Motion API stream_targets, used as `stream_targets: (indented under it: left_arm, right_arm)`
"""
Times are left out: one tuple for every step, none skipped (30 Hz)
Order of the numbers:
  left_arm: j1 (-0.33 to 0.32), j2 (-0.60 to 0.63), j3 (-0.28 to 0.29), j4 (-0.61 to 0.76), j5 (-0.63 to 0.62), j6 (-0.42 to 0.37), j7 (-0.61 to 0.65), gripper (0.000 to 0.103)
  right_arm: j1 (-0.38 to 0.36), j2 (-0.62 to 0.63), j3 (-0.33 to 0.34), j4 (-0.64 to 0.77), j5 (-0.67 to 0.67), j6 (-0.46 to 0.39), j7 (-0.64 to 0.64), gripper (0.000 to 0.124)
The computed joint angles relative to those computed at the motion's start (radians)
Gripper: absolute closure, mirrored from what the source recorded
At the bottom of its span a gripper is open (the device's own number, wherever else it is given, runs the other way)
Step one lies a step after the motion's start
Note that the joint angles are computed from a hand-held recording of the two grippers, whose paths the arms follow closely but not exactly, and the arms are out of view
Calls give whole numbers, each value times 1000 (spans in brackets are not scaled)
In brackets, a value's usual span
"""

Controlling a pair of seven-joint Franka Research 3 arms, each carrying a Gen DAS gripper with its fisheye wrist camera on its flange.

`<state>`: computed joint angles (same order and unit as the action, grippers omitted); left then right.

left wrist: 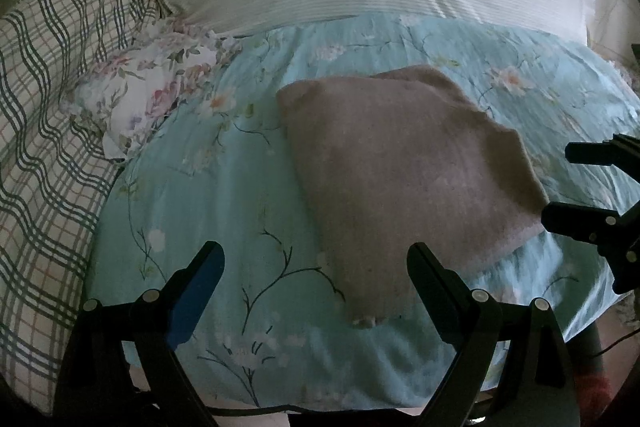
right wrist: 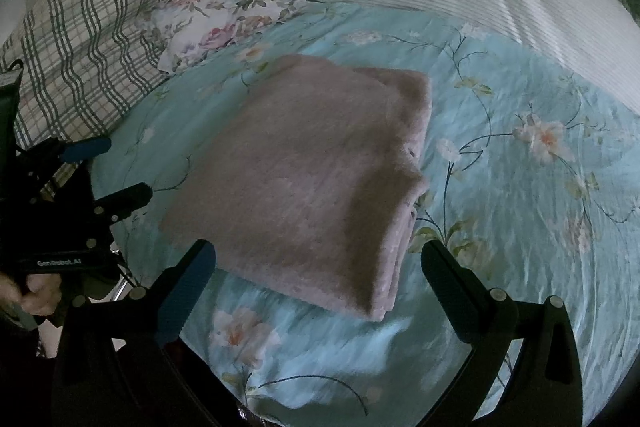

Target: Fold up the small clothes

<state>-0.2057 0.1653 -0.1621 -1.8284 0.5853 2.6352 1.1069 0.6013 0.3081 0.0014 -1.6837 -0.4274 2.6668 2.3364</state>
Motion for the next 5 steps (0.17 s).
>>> stream_targets:
  left_arm:
    - [0, 4, -1, 5, -3, -2, 3, 10]
    - [0, 7, -1, 9, -5, -4, 4, 9]
    - [-1, 9, -1, 11, -8, -6, 5, 9]
    - [0, 14, -3, 16, -17, -8, 12, 9]
    - [1, 19, -6, 19, -31, -9, 22, 9]
  right_arm:
    - [-3, 2, 1, 1, 5, 4, -5, 21]
    - [-6, 4, 2, 1, 10, 8, -8, 21]
    - [-10, 7, 3, 1, 18, 15, -13, 21]
    - [-15, 11, 5, 1, 29, 23, -20, 21]
    - [-17, 16, 6, 2, 41, 30, -25, 21]
